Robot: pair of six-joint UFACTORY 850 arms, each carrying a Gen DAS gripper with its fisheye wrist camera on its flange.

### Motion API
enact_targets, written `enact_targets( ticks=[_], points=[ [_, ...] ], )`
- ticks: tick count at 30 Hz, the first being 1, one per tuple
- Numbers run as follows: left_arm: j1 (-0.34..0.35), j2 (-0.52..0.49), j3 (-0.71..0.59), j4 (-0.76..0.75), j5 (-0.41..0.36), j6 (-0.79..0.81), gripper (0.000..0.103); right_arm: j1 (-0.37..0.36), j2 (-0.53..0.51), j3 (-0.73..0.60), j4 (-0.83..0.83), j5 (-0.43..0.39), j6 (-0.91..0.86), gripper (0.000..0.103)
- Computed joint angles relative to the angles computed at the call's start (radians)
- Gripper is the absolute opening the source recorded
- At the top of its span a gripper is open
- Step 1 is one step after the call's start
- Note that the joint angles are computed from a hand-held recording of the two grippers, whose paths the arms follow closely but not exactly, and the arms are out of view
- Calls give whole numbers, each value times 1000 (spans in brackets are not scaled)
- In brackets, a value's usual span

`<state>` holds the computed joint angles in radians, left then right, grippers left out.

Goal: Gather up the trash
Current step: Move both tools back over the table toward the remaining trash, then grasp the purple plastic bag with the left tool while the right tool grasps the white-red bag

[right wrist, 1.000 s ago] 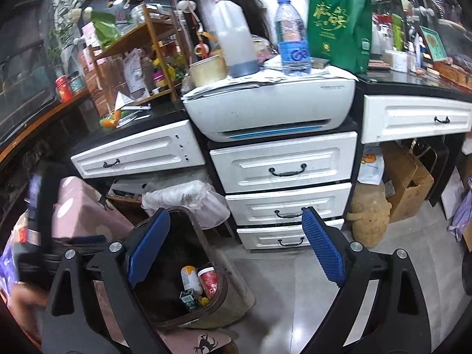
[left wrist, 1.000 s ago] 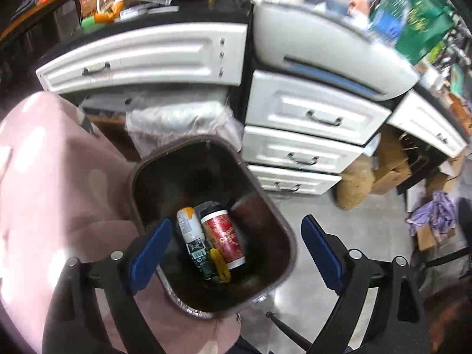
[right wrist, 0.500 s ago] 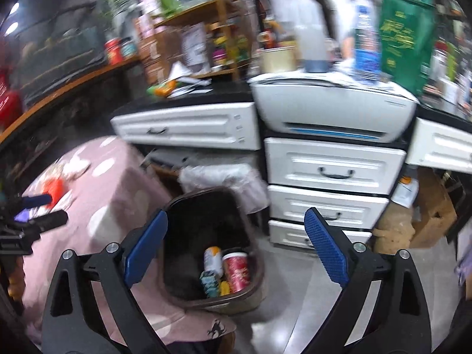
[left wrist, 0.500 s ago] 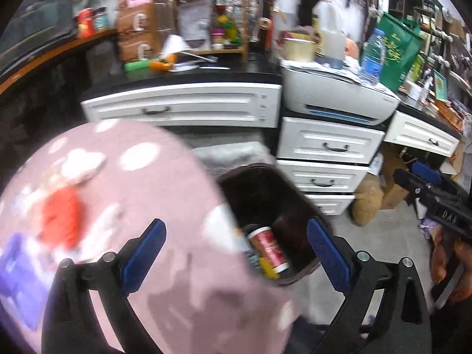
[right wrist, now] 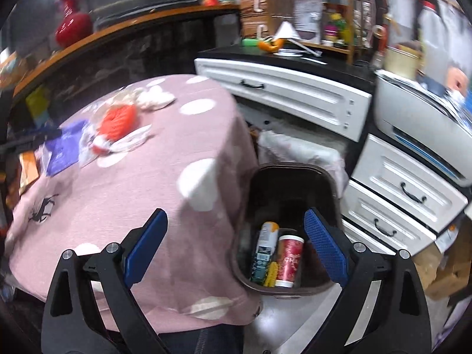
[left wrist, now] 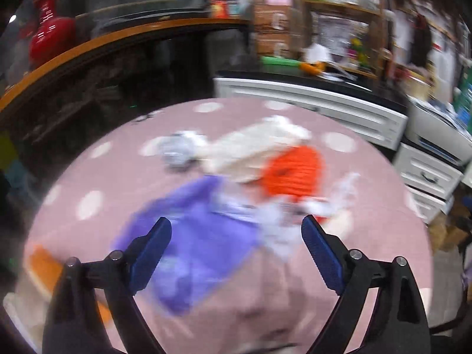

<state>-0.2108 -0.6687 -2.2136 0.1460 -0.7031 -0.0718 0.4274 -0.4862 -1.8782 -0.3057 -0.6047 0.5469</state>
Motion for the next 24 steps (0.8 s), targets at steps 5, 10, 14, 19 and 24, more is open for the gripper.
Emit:
enact_targets(
  ticks=[5, 10, 14, 19, 24],
  points=[
    [44, -103, -170, 49, -122, -4, 86, 16, -51, -76, 60, -32, -78, 92],
    [83, -223, -350, -25, -260, 11, 80, 30, -92, -149, 100, -57, -136, 92],
    [104, -281, -418, -93, -340, 4, 62, 40, -127, -209, 116, -82, -158, 92],
    [112, -169, -210, -88, -231, -44, 37, 50, -164, -270, 129, -109, -176, 92],
    [116, -101, -94, -101, -161, -62, 21, 59, -217, -354, 164, -137, -217, 92]
  ],
)
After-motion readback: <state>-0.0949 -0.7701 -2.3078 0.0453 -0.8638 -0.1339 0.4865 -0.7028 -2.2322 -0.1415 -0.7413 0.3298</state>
